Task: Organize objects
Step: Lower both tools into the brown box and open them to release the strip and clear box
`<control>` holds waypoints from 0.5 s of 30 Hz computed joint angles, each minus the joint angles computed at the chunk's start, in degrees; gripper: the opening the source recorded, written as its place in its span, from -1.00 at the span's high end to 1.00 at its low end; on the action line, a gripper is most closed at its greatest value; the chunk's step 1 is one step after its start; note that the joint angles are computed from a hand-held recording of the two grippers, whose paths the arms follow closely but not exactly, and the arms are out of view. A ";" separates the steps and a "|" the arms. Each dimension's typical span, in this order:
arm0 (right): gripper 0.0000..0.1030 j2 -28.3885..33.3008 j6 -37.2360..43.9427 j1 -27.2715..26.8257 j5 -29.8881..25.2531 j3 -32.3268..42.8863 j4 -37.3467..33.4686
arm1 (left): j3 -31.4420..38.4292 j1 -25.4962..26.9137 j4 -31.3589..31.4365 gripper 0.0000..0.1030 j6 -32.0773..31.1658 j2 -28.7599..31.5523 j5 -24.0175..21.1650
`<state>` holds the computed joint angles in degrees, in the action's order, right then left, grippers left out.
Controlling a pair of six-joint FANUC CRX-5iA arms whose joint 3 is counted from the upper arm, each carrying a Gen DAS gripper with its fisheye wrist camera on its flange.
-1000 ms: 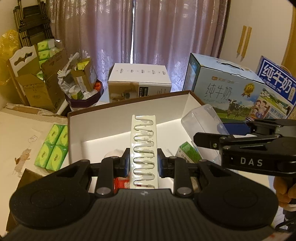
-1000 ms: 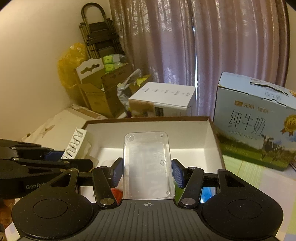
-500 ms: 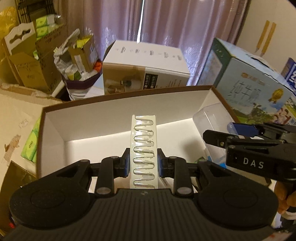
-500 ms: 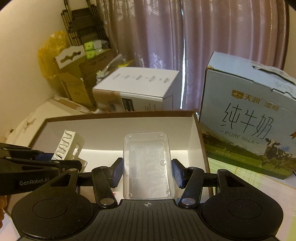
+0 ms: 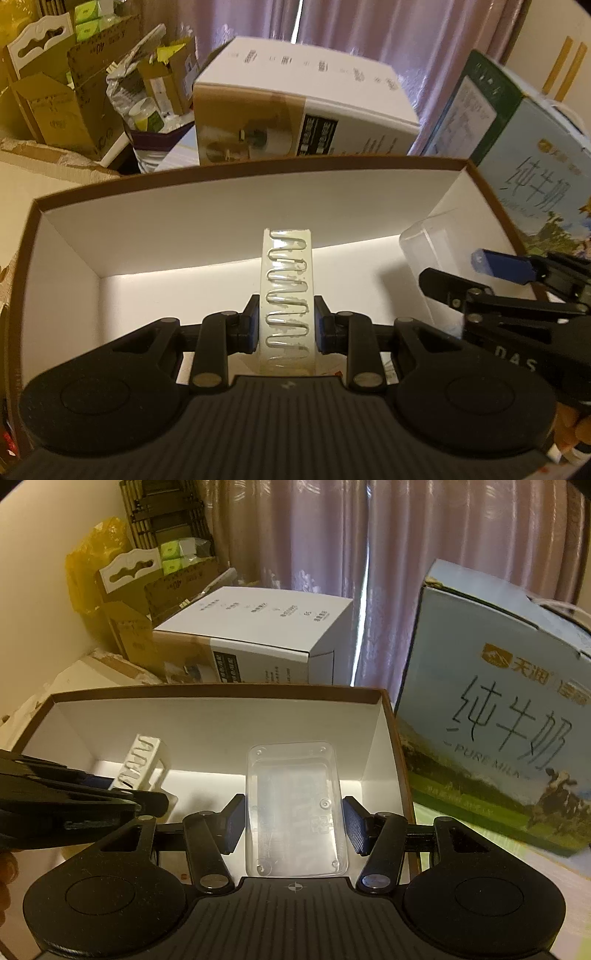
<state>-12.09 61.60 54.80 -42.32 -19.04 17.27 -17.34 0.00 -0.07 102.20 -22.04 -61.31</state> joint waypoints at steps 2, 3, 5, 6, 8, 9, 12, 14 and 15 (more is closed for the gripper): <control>-0.02 0.24 -0.03 0.12 0.38 -0.19 0.62 | -0.17 0.01 0.08 0.54 0.08 0.64 0.25; -0.02 0.34 0.17 0.16 0.40 -0.19 0.76 | -0.11 -0.12 -0.13 0.54 0.27 1.11 0.39; -0.02 0.57 0.40 0.16 0.58 -0.04 0.61 | 0.00 -0.14 -0.35 0.54 0.42 1.66 0.34; -0.02 0.64 0.43 0.19 0.67 -0.03 0.64 | 0.01 -0.09 -0.39 0.54 0.49 1.90 0.34; -0.02 0.84 0.31 0.30 0.84 -0.06 0.94 | -0.19 0.45 0.37 0.54 0.19 2.12 0.39; -0.02 0.87 0.17 0.34 0.98 -0.16 1.13 | -0.32 0.57 0.42 0.54 0.26 2.03 0.60; -0.02 1.07 -0.06 0.36 1.33 -0.19 1.35 | 0.24 -0.01 -1.10 0.54 1.02 2.25 0.58; -0.02 1.37 0.13 0.30 1.55 0.02 1.13 | 0.08 0.24 -1.06 0.50 1.20 2.09 0.87; -0.02 1.47 0.26 0.26 1.63 0.11 1.01 | -0.25 0.78 -0.29 0.38 0.50 1.96 1.26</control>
